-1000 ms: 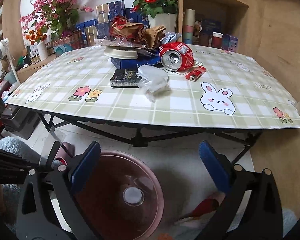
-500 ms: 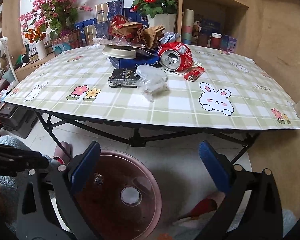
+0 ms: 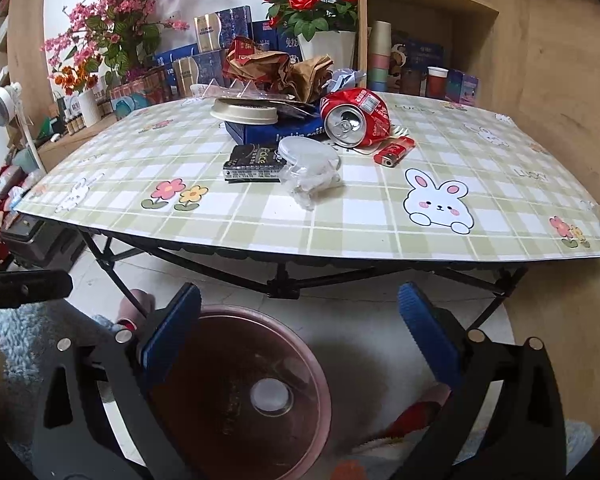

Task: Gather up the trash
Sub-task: 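Move the left gripper back up toward the trash pile on the table, then grasp the flower-print plastic bag with the left gripper while the right grasps the brown paper bag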

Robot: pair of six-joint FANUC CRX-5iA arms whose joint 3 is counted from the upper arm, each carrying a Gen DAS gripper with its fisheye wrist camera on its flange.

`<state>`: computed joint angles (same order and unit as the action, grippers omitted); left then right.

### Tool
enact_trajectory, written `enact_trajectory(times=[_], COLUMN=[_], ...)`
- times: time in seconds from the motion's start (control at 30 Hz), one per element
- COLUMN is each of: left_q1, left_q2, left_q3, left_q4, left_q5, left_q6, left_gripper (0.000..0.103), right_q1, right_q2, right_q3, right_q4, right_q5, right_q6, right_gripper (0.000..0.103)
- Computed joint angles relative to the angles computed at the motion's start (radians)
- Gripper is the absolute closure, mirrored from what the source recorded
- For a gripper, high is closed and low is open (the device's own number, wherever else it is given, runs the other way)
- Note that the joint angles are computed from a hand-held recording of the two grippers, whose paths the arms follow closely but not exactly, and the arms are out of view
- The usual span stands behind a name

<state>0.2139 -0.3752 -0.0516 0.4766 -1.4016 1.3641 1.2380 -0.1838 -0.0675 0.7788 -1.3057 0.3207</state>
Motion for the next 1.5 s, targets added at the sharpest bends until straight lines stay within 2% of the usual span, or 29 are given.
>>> enact_trajectory(times=[0.13, 0.4, 0.5, 0.77, 0.8, 0.93, 1.0, 1.17, 1.33, 1.47, 1.5], left_q1=[0.001, -0.001, -0.010, -0.092, -0.100, -0.128, -0.137, -0.148, -0.158, -0.161, -0.160], left_q2=[-0.005, 0.044, 0.112, 0.339, 0.366, 0.486, 0.548, 0.626, 0.667, 0.688, 0.687], left_q3=[0.010, 0.089, 0.161, 0.411, 0.437, 0.538, 0.577, 0.626, 0.661, 0.676, 0.667], left_q4=[0.012, 0.048, 0.052, -0.010, -0.011, 0.023, 0.064, 0.124, 0.112, 0.101, 0.116], left_q5=[0.036, 0.168, 0.174, 0.146, 0.146, 0.118, 0.110, 0.129, 0.140, 0.144, 0.151], left_q6=[-0.021, -0.097, -0.063, 0.116, 0.141, 0.233, 0.281, 0.359, 0.416, 0.429, 0.408], left_gripper=[0.007, 0.006, 0.006, 0.007, 0.010, 0.035, 0.041, 0.043, 0.045, 0.061, 0.069], right_q1=[-0.014, -0.055, -0.099, -0.179, -0.189, -0.234, -0.257, -0.293, -0.320, -0.330, -0.331], right_q2=[-0.004, 0.009, 0.024, 0.101, 0.108, 0.125, 0.131, 0.140, 0.139, 0.138, 0.139], right_q3=[0.012, 0.042, 0.085, 0.170, 0.177, 0.203, 0.215, 0.225, 0.227, 0.228, 0.231], right_q4=[-0.009, 0.037, -0.003, 0.028, 0.027, -0.003, -0.025, -0.054, -0.079, -0.090, -0.091], right_q5=[0.023, 0.062, 0.089, 0.054, 0.056, 0.087, 0.105, 0.129, 0.150, 0.158, 0.157], right_q6=[0.013, 0.100, 0.152, 0.235, 0.252, 0.304, 0.321, 0.340, 0.334, 0.338, 0.346], right_gripper=[0.006, 0.006, 0.006, 0.006, 0.006, 0.006, 0.006, 0.006, 0.006, 0.006, 0.006])
